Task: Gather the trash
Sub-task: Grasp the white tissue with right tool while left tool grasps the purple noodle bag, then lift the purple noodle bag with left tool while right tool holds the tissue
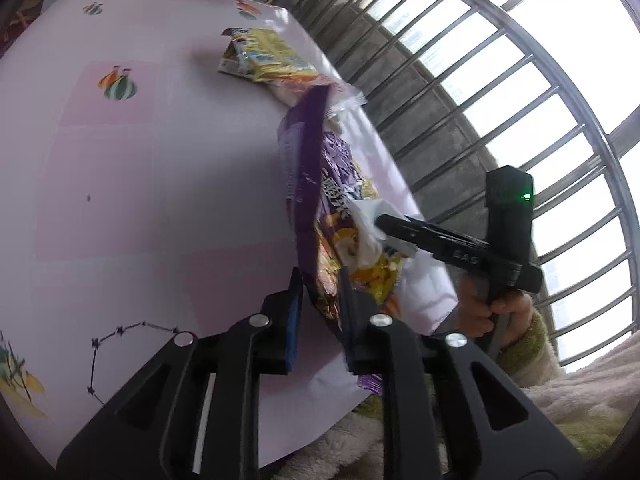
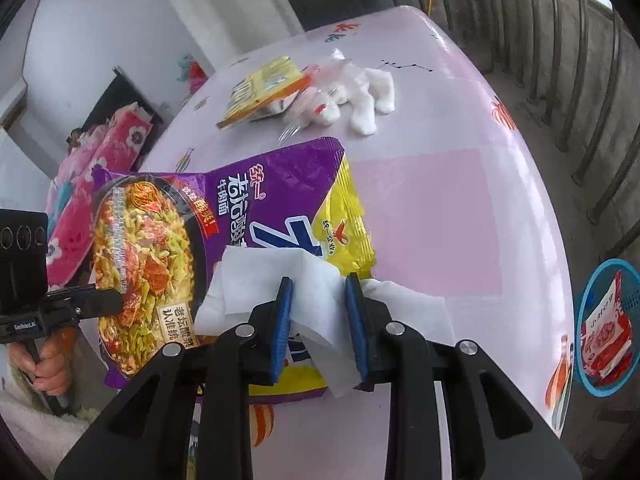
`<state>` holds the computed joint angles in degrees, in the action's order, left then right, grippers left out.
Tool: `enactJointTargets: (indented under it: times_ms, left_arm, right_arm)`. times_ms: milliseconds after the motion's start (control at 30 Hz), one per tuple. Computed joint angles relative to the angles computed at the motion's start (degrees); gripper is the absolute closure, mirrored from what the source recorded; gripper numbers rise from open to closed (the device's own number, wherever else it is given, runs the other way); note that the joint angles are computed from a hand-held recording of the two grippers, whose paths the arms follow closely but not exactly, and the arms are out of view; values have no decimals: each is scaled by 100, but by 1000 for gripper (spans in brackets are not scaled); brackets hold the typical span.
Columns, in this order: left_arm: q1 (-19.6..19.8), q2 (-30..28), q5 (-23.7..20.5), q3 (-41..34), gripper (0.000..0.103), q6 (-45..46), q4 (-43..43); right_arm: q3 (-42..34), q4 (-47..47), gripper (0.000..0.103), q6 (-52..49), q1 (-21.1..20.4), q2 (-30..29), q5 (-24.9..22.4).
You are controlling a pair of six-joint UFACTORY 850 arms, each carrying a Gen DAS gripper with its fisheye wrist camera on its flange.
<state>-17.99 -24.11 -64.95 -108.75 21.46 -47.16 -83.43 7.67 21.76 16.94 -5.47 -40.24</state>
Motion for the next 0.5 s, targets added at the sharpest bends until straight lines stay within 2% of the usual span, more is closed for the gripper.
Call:
enactJointTargets:
  times_ms: [267,333,433,500]
  left_arm:
    - [-134,-469,93,-426,84,-489,18]
    - [-127,-436,128,-387,84,-455,85]
    - [-343,-480,236,-600,84,-637,648]
    - [-531,-542,340,-819,88,-858,1401]
  right_arm:
    - [-107,-280,76,72,75,-84,-51]
    - [-92,-299,76,84,68,-75,-25]
    - [-114,-423,76,179,98,-83,-60]
    - [-139,-493,75,182,124,-88,-122]
